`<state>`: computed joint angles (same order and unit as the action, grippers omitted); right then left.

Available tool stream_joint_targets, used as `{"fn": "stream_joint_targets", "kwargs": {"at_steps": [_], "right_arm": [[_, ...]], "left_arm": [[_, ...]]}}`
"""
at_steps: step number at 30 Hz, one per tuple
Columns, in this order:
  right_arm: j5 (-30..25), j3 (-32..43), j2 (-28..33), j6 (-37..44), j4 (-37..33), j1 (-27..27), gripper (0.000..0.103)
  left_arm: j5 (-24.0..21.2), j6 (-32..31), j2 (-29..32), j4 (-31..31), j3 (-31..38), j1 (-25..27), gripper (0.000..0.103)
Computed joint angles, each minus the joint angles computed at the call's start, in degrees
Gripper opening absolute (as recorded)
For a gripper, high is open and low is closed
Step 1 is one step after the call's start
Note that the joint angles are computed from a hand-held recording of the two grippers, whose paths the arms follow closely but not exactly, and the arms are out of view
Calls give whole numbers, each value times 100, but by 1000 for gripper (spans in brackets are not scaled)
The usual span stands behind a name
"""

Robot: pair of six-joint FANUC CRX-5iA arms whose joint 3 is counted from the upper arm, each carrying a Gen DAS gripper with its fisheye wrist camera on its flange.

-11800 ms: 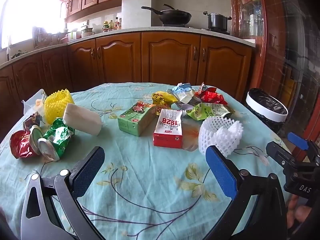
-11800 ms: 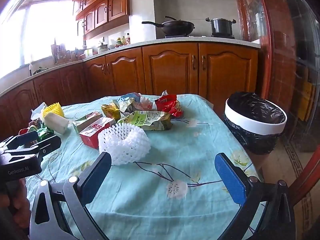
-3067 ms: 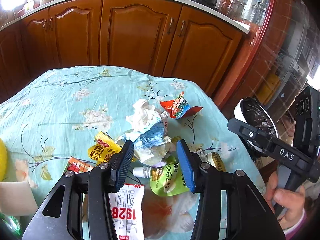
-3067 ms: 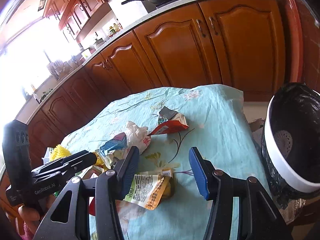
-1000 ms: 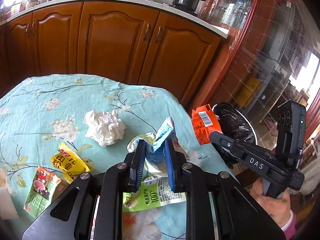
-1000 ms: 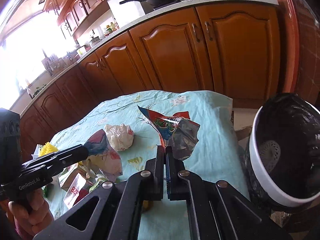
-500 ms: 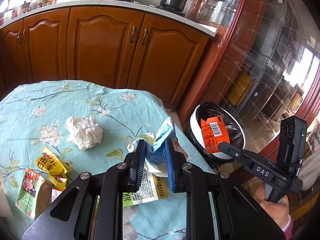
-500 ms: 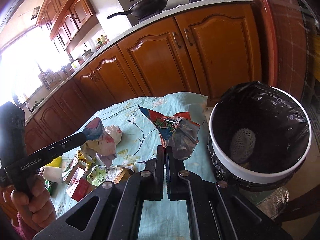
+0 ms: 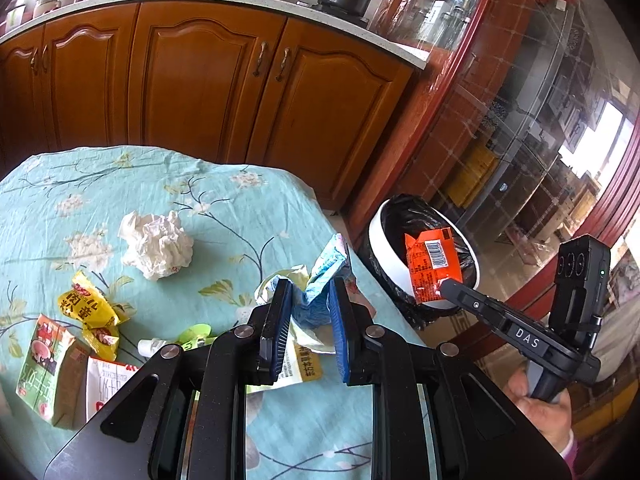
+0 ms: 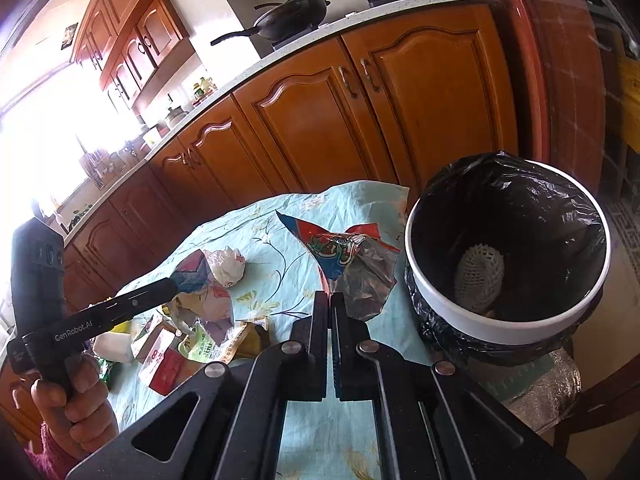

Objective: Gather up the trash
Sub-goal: 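Carry the blue wrapper with the left tool while the right tool carries the foil wrapper to the bin, then open the left tool over the bin while the right tool releases the foil wrapper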

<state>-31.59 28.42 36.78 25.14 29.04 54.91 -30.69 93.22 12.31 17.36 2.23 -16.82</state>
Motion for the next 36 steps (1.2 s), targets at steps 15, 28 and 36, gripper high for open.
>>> {"fn": "stream_joint_targets", "kwargs": {"at_steps": [15,28,36], "right_arm": [[-79,-1065,-638,-984,934,-261,1],[-459,-813,-580,-445,519,-555,1],[-647,-572,-436,-108,164,-680,1]], "left_arm": [[-38,-80,1062,-173,1487,-632,18],[-936,177,2439,-349,3624,-824,18],[-1598,388,3176,-583,4699,-909,18]]}}
